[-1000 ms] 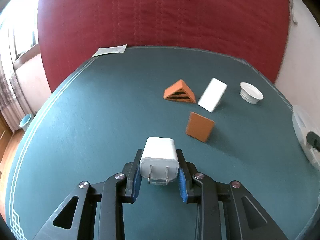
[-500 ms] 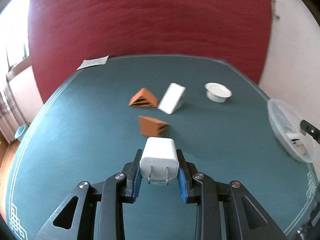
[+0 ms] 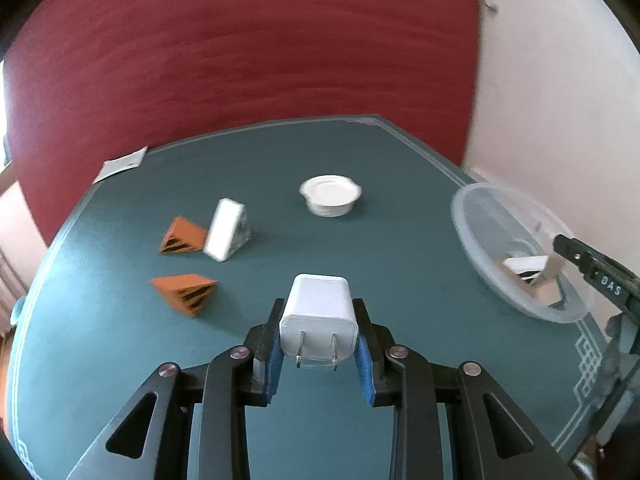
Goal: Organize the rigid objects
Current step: 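Carry the white plug and beige prism over the clear bowl with both grippers, then open the right gripper to drop the prism while the left drops the plug into the bowl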
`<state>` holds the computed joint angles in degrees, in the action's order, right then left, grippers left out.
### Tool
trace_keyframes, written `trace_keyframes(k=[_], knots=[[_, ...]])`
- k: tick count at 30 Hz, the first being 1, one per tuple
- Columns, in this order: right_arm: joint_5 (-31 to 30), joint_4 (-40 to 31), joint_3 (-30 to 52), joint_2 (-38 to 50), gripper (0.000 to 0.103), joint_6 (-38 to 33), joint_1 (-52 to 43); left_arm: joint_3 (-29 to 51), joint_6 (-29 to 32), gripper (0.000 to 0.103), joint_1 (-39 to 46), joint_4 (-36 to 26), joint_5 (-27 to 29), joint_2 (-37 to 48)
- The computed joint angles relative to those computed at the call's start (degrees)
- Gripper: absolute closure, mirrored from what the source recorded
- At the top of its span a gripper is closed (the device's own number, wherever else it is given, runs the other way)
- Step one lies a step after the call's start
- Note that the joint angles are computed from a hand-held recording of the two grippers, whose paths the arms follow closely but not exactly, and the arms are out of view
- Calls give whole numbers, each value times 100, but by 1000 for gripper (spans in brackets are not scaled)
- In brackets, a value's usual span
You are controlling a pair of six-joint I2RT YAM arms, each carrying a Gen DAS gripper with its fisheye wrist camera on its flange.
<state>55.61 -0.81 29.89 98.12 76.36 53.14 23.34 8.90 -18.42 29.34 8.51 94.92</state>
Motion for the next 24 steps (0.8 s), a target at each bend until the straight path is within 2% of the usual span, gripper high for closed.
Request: trace_keyframes(k=[6, 14, 24], knots=[[374, -116, -90, -50, 54, 441, 171, 187, -196, 71, -681, -100, -223, -106], [585, -158, -119, -127, 53, 666, 330, 495, -287, 71, -1502, -151, -497, -18], [847, -566, -145, -202, 49, 1188, 608, 905, -273, 71, -1933, -187, -550, 326]])
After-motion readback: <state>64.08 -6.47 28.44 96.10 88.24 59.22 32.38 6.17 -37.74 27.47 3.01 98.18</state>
